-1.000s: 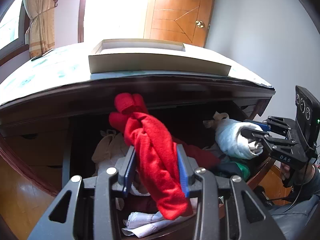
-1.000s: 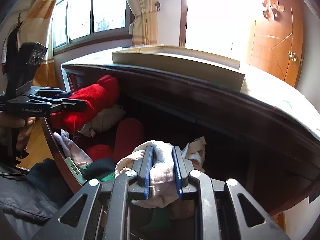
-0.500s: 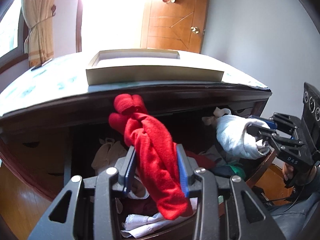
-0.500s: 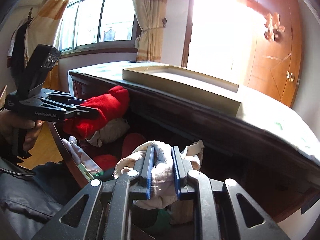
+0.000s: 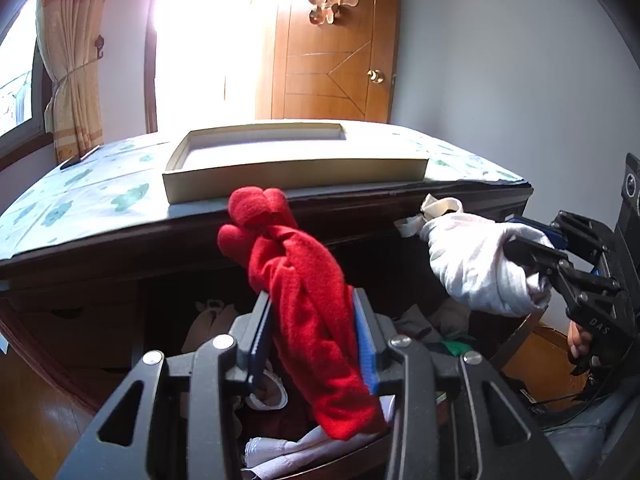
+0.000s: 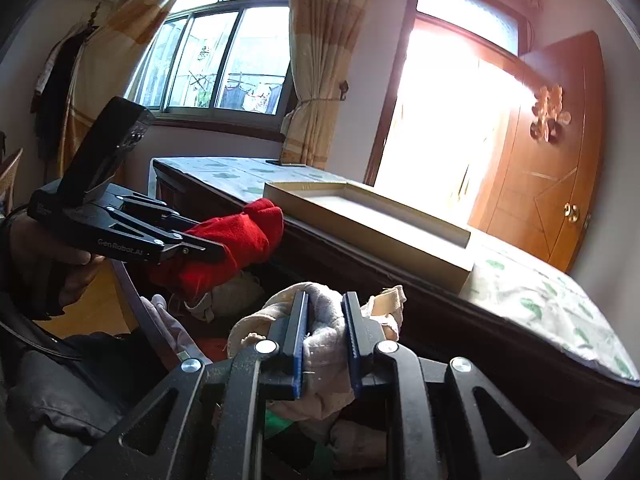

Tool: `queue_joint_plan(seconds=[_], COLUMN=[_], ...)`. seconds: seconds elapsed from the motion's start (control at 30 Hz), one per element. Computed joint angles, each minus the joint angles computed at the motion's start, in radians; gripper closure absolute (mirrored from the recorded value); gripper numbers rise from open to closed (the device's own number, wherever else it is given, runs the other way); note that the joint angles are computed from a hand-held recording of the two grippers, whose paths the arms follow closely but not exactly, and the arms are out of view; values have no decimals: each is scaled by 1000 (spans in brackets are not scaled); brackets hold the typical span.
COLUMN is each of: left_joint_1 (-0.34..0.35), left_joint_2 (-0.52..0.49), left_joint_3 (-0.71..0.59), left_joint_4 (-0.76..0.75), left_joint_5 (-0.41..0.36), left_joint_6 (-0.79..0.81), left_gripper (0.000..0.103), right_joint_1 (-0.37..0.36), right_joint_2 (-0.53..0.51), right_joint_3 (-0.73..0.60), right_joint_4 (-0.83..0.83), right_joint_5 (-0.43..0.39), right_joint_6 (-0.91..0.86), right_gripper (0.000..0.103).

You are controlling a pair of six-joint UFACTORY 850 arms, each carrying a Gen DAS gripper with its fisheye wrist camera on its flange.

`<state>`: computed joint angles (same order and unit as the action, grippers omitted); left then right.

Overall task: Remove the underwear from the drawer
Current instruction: 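Lift the red garment with the left tool while the right tool lifts the white underwear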

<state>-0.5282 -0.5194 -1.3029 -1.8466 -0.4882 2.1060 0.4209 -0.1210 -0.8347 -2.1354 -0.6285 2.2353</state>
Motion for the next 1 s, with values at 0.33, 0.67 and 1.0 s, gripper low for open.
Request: queue_joint_plan(seconds=[0.33,0.67,1.0], left_joint_1=[1,0,-9], left_joint_2=[26,51,44], left_joint_3=[35,67,54], left_joint_4=[-123,-198,-149], left_joint_5=[-31,-72,-46], left_joint_6=[139,238,198], left_gripper=[67,67,67], right_joint_1=[27,47,-37], right_joint_2=[12,25,11], right_joint_3=[11,21,-21], right_joint_4=[-27,-47,-9], right_joint_5=[-70,-124,158], right_joint_6=[-3,-9,41], right_gripper=[84,85,100])
